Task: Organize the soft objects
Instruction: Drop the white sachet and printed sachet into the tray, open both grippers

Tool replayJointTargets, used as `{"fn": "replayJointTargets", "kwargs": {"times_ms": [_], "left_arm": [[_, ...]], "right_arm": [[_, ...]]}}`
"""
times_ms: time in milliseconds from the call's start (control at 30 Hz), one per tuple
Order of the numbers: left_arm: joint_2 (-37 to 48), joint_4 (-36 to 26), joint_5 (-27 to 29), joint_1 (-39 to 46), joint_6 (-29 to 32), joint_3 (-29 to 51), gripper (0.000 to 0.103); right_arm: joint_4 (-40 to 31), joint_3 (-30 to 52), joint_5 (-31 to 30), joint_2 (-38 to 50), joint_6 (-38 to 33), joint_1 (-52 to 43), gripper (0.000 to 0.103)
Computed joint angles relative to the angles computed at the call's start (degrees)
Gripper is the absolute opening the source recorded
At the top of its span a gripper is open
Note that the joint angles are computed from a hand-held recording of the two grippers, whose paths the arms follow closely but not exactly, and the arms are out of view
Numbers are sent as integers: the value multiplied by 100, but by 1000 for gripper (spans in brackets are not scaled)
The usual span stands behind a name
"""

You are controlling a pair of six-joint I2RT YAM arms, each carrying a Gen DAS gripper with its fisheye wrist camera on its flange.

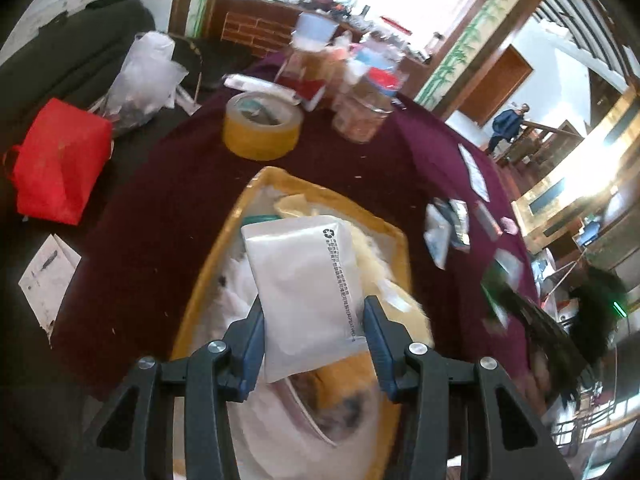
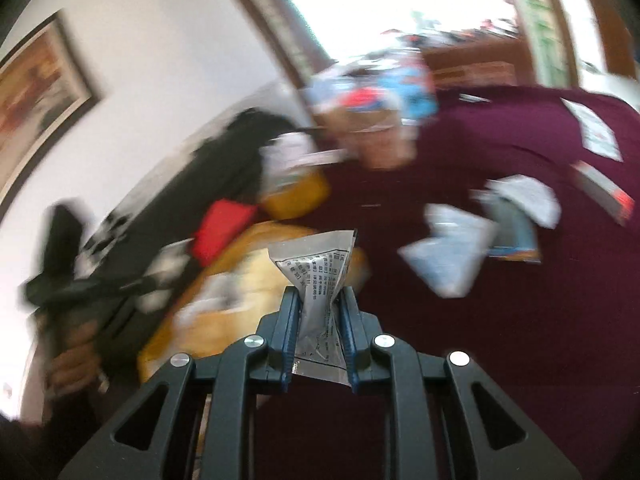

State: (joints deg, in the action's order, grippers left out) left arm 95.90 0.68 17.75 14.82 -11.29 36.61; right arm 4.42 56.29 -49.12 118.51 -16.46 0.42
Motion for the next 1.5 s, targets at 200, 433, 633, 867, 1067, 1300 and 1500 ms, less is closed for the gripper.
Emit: {"fn": "replayJointTargets", "kwargs": {"times_ms": [200, 433, 633, 867, 1067, 1300, 1500], "left_arm": [[1097, -156, 260, 354, 201, 746, 49], [1297, -262, 590, 487, 368, 932, 49], [1561, -407, 507, 402, 385, 1308, 50], [1832, -356, 227, 158, 409, 1562, 56], [1794, -209, 269, 198, 345, 1384, 71], [1010, 213, 783, 496, 97, 591, 76], [-444, 659, 715, 377, -344, -572, 76]], "right_arm": [[164, -1111, 122, -920, -346, 1391, 20], [411, -1470, 782, -744, -644, 2115, 20], [552, -1532, 1129, -484, -737, 2326, 21], [781, -1366, 1425, -391, -355, 2243, 23], [1219, -1530, 1415, -257, -31, 2149, 52], [1633, -1855, 883, -548, 208, 1743, 64], [1806, -1932, 511, -738, 435, 1134, 71]]}}
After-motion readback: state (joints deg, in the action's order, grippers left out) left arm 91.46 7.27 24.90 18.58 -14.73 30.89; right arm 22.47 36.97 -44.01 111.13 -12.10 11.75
